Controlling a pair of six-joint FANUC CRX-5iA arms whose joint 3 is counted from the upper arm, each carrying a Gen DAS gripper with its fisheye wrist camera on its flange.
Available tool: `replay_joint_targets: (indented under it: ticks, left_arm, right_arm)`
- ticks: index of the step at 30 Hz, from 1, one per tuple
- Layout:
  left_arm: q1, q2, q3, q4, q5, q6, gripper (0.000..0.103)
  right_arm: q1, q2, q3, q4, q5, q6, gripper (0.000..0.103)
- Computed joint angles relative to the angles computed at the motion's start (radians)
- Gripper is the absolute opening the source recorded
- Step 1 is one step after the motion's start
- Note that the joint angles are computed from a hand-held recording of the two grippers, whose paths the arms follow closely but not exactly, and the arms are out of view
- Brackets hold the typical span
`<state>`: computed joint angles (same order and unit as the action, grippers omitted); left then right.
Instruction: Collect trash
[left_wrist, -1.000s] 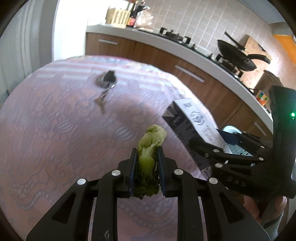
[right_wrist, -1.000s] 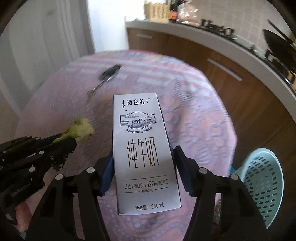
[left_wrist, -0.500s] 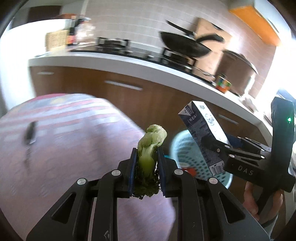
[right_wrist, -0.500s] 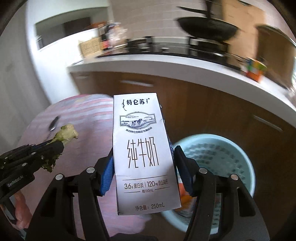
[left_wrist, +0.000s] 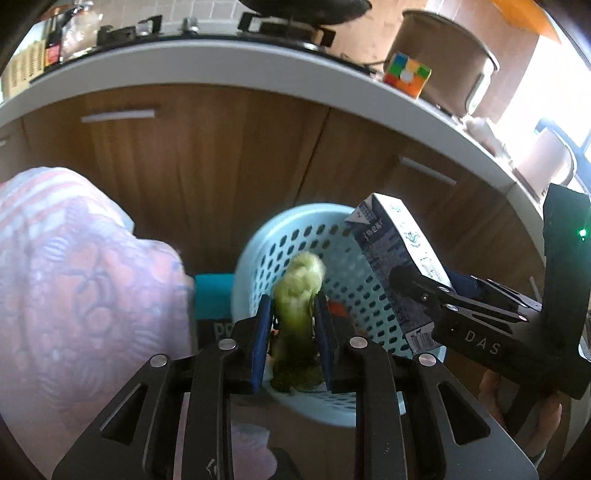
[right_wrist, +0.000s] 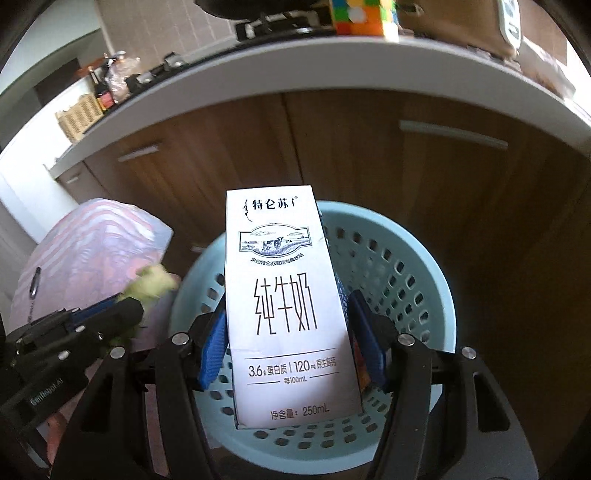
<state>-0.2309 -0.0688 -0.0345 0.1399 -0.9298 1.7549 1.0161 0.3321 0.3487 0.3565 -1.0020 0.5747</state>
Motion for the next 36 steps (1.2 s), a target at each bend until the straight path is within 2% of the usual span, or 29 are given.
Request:
replay_joint_targets:
  ticks: [1,2,3,5,8,10,15,18,20,24,30,36]
  left_arm:
    - [-0.003,0.008,0.002,-0.001,0.0,-0.002,0.033]
    - [-0.005,0.01,0.002,-0.006,0.002,0.004,0.046]
    - [-0.01,0.008,-0.001,-0.02,0.008,0.018,0.053]
    - [-0.011,0.002,-0.008,-0.024,0.006,0.021,0.056]
    - [-0.013,-0.021,-0.018,-0.051,0.002,0.035,0.06]
    - [-0.011,-0.045,-0.024,-0.075,-0.002,0.048,0.067]
    - [0.003,-0.135,-0.064,-0.12,0.0,0.096,0.072]
    - [-0.009,-0.192,-0.073,-0.182,-0.011,0.156,0.075]
    - [-0.037,-0.233,-0.066,-0.261,-0.034,0.211,0.077]
    - [-0.148,-0.298,-0.027,-0.487,-0.112,0.344,0.084]
    - [-0.288,-0.371,0.003,-0.711,-0.22,0.524,0.084]
    - [-0.529,-0.38,0.054,-1.002,-0.418,0.708,0.085]
  right_arm:
    - [-0.004,0.004,-0.001,-0.005,-0.005,-0.002,0.058]
    - [-0.008,0.011,0.007,-0.016,-0.014,0.002,0.063]
    - [-0.014,0.018,0.019,-0.044,-0.023,0.016,0.07]
    - [-0.032,0.019,0.022,-0.108,-0.011,0.044,0.071]
    - [-0.032,0.024,0.017,-0.117,-0.02,0.032,0.071]
    - [-0.027,0.016,0.007,-0.119,-0.011,0.026,0.071]
    - [0.024,-0.002,-0.006,-0.012,-0.015,-0.017,0.071]
    - [0.057,-0.019,-0.018,0.066,-0.008,-0.046,0.071]
    - [0.089,-0.039,-0.04,0.145,0.009,-0.083,0.071]
    - [0.154,-0.069,-0.092,0.335,0.021,-0.19,0.074]
    - [0.221,-0.087,-0.129,0.538,-0.006,-0.299,0.075]
    - [0.27,-0.112,-0.182,0.669,-0.015,-0.391,0.075]
